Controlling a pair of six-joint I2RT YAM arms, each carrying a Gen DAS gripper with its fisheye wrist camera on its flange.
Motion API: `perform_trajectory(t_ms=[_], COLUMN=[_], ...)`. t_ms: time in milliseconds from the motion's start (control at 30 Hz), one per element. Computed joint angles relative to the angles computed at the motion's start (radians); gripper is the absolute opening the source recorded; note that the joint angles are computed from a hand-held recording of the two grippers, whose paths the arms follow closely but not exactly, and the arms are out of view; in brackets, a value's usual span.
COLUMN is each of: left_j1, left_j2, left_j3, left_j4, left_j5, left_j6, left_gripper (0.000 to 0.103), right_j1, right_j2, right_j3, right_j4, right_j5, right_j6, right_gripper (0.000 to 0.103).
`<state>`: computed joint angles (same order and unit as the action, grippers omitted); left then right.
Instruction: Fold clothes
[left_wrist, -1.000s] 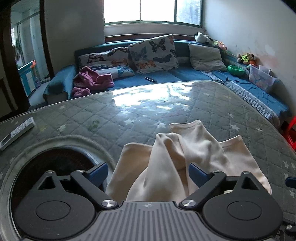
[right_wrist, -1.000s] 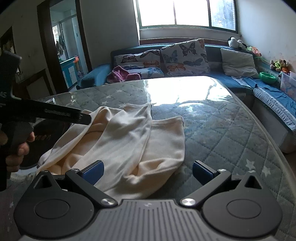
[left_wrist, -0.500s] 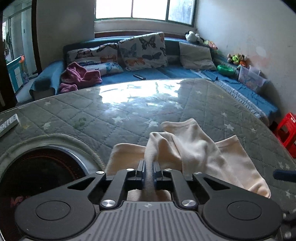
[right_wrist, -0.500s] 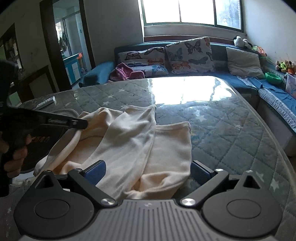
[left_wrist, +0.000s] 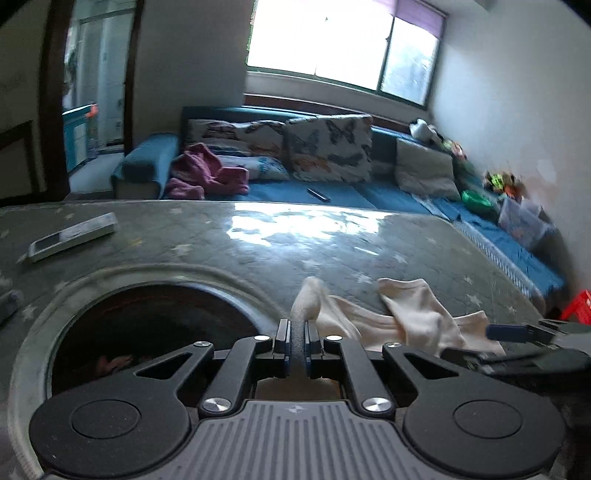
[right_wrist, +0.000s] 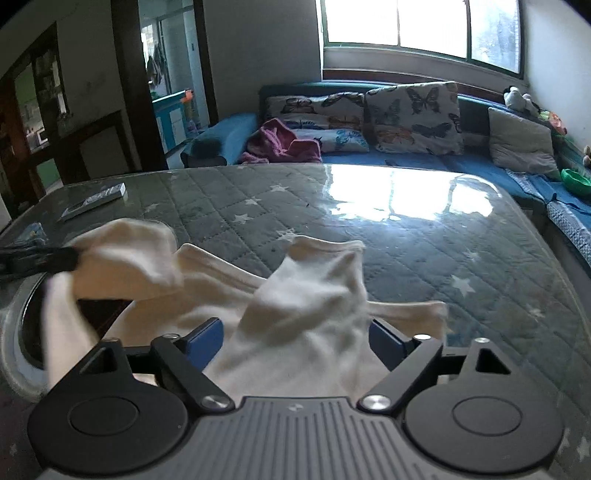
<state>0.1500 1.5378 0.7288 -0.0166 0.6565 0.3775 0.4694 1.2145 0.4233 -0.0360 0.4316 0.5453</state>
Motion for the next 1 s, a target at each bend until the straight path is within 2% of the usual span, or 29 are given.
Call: perform_trajectory(t_ms=[167,367,433,533,600,767,933,1000], left_j1=[0.123,0.251,0.286,0.327,0.347,0.402,0.461,0.489], left_j2=[-0.020,-0.005,0.002,0.009,0.013,0.018,0.010,0.009], left_j3=[-0.013,-0.011,-0.009,-0.007,-0.005,0.000,0.005,0.013], left_j4=[-0.067,-0.138,-0.157,-0.181,-0.200,-0.239,-0.287,-0.321], left_j5=[0.054,0.082,0.089,0.102,0.105,0.119,0.154,0.166], left_j6=[0.070,0.159,0.186,0.221,0.242,0.290,0.349,0.384], left_gripper=[0.008,0.008,0.008,0.008,0.008,0.008,0.008,0.008], right_j1=[-0.016,-0.026,-0.018,-0.020,-0.027,0.019,0.124,0.214], right_j2=[0.153,0.300,0.306,0.268,0.229,0.013,-0.339,-0.498], right_j3=[0.061,0.131,0.130,0.110,0.079,-0.025,-0.090,-0.086], right_j4=[0.080,0.110,0.112,0.096,0.100,0.025,-0.256,-0.463], right_j5=[-0.035,-0.011,0.016,0.027,0.022,0.111,0.264,0.369], right_j6=[-0.043,-0.055,-0.060,-0.044,-0.038,-0.006,0.092,0.192], right_gripper=[0.076,0.064,0.057,0.030,0.013,0.009,0.009,0.009])
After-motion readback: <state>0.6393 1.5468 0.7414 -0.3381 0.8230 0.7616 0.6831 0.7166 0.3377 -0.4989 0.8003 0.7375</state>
